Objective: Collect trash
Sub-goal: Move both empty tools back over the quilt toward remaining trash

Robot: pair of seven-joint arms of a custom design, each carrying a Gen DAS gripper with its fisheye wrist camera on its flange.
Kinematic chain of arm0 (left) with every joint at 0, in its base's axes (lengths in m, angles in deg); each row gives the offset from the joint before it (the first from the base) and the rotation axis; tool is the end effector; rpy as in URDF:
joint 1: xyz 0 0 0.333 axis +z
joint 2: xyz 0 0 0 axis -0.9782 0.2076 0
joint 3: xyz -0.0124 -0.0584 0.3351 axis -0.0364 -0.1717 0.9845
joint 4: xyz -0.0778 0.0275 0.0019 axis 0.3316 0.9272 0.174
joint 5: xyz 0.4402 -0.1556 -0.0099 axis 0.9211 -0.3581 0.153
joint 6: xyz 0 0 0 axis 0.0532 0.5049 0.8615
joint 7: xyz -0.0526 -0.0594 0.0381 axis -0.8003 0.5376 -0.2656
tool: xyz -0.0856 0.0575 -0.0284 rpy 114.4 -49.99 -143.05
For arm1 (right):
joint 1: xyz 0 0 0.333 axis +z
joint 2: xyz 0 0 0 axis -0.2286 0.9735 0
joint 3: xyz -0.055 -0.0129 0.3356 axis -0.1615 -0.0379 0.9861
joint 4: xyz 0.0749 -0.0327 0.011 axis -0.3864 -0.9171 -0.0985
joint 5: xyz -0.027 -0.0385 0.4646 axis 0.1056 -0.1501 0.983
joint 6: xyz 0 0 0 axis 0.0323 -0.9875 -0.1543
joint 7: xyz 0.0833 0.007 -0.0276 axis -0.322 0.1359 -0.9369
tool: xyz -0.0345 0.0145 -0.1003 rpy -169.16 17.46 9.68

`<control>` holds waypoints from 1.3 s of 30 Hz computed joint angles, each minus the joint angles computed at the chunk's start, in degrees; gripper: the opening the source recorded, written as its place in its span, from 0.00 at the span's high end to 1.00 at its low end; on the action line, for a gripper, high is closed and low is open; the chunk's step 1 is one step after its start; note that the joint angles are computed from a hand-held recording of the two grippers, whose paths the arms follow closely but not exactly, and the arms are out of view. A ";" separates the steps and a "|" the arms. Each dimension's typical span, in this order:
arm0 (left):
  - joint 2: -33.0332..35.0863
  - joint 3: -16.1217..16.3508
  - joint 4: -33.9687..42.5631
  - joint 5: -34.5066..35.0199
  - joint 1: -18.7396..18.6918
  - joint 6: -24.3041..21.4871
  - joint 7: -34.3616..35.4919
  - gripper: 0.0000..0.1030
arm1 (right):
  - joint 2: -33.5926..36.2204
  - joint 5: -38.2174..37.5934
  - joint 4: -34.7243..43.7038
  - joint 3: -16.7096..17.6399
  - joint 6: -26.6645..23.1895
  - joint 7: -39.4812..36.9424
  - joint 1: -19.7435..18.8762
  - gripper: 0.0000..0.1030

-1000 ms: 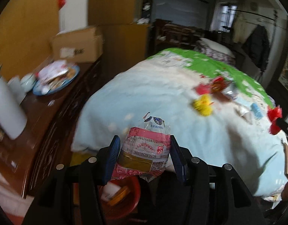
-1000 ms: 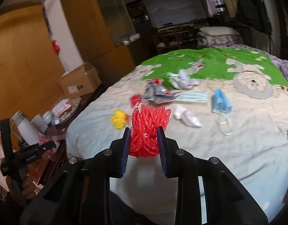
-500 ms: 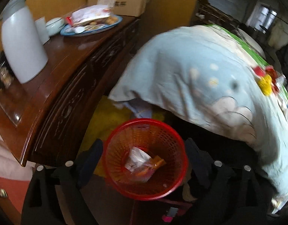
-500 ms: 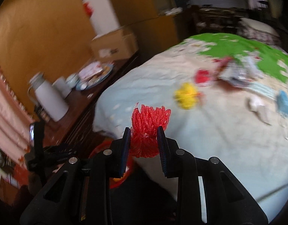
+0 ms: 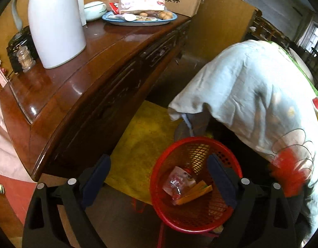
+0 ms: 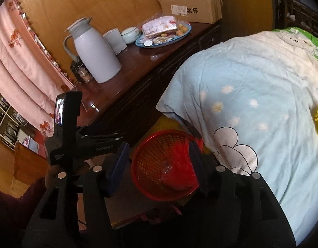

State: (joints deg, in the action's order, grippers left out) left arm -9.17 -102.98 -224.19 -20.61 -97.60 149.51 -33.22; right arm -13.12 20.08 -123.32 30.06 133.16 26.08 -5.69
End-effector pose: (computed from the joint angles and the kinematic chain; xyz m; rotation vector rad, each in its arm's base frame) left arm 0.3854 -0.3131 0.3862 -2.4165 1.1908 -0.4474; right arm 0.4904 0.0426 0.4516 -2.2573 0.8792 0.1315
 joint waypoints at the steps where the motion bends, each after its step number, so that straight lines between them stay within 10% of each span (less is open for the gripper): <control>1: 0.12 -0.08 0.17 0.11 0.00 -0.16 0.00 0.10 | 0.35 0.36 0.22 -0.20 0.20 0.45 -0.19 0.41; 22: 15.29 -1.40 22.24 9.85 -4.85 -11.12 7.76 0.08 | 5.56 12.68 6.33 -7.38 3.84 -1.51 -10.32 0.31; 33: 38.41 3.00 50.71 16.15 -12.56 -9.97 20.86 0.06 | 11.83 15.17 9.33 -8.62 23.23 -5.49 -16.72 0.13; 39: 52.18 7.29 69.90 16.55 -18.08 -11.89 30.96 0.06 | 18.17 16.86 14.01 -9.22 23.73 -2.30 -20.22 0.13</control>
State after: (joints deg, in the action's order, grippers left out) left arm 43.01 -95.69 -154.29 -4.06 -115.68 137.63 -2.26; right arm 5.05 36.94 -109.31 20.83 156.88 23.78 -25.91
